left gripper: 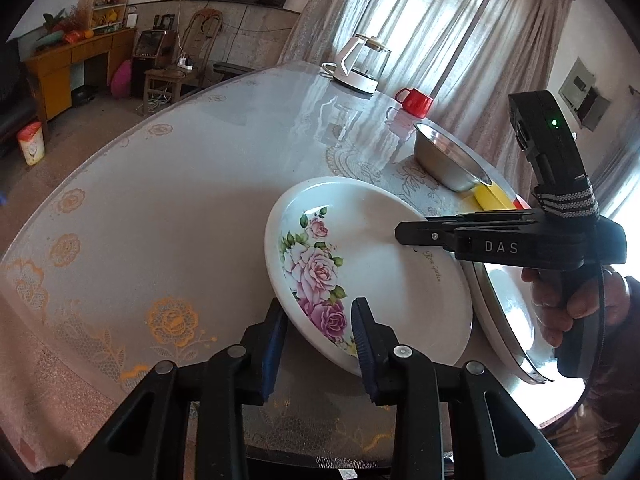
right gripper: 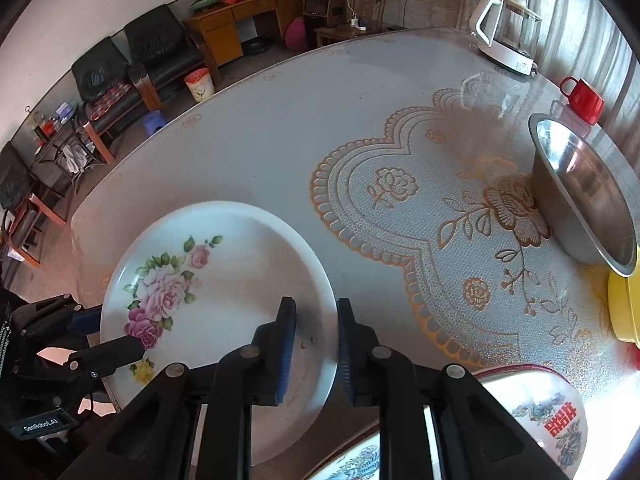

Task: Organize plates and bowls
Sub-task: 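Lift the pink-rose plate with both tools and carry it toward the plate stack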

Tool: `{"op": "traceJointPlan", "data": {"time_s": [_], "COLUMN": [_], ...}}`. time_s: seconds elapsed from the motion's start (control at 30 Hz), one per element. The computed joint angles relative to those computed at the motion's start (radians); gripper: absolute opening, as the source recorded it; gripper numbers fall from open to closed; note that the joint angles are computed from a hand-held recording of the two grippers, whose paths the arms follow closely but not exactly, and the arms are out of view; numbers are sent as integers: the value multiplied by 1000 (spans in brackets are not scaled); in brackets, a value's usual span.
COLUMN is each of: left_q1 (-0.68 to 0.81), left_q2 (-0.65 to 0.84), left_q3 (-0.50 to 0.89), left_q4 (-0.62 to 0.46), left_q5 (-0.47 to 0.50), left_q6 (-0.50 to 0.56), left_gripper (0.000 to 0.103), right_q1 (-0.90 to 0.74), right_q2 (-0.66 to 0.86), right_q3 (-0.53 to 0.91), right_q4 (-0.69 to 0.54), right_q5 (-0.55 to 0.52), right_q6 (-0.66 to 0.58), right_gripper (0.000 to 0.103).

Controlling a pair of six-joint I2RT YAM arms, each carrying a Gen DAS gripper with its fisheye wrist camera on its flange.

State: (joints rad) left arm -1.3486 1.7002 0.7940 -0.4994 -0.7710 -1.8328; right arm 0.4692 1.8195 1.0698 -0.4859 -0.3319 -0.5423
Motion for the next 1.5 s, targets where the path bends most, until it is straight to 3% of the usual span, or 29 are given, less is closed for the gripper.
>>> {"op": "traceJointPlan", "data": {"time_s": [0.1,0.2,0.37,0.5,0.6,0.73,0.77,0.8,1.03,1.23,1.5], "left_q1": [20,74,188,248,229,165,153,147,189,208,196], "left_q2": [27,-12,-49,-65,-46,3,19,33,39,30,-15], "left_q3": [27,-16,-20,-40,-36,4,19,30,28,25,9], "left_q4": [-26,40,55,98,96,22,3,-2,5,13,10], "left_q5": [-8,5,26,64,64,18,7,-1,0,0,-38], "left_q6": [13,78,197,253,235,146,139,148,143,120,108], "left_gripper": [31,27,27,34,44,45,43,34,24,23,23], "right_q1": [-10,-17,-44,-41,-49,-48,-47,-49,-36,-36,-68], "right_q2": [-12,-32,-8,48,71,76,75,75,45,14,-24], "right_q3": [-23,-41,22,67,84,82,80,80,24,-13,-23], "right_q4": [29,65,33,14,-2,0,1,-1,75,111,85], "right_q5": [-12,-4,-25,-12,-45,-57,-59,-62,-36,-22,-83], "right_q6": [17,35,76,103,99,69,65,62,86,130,174], "right_gripper": [18,18,16,17,19,24,25,25,23,18,16]}}
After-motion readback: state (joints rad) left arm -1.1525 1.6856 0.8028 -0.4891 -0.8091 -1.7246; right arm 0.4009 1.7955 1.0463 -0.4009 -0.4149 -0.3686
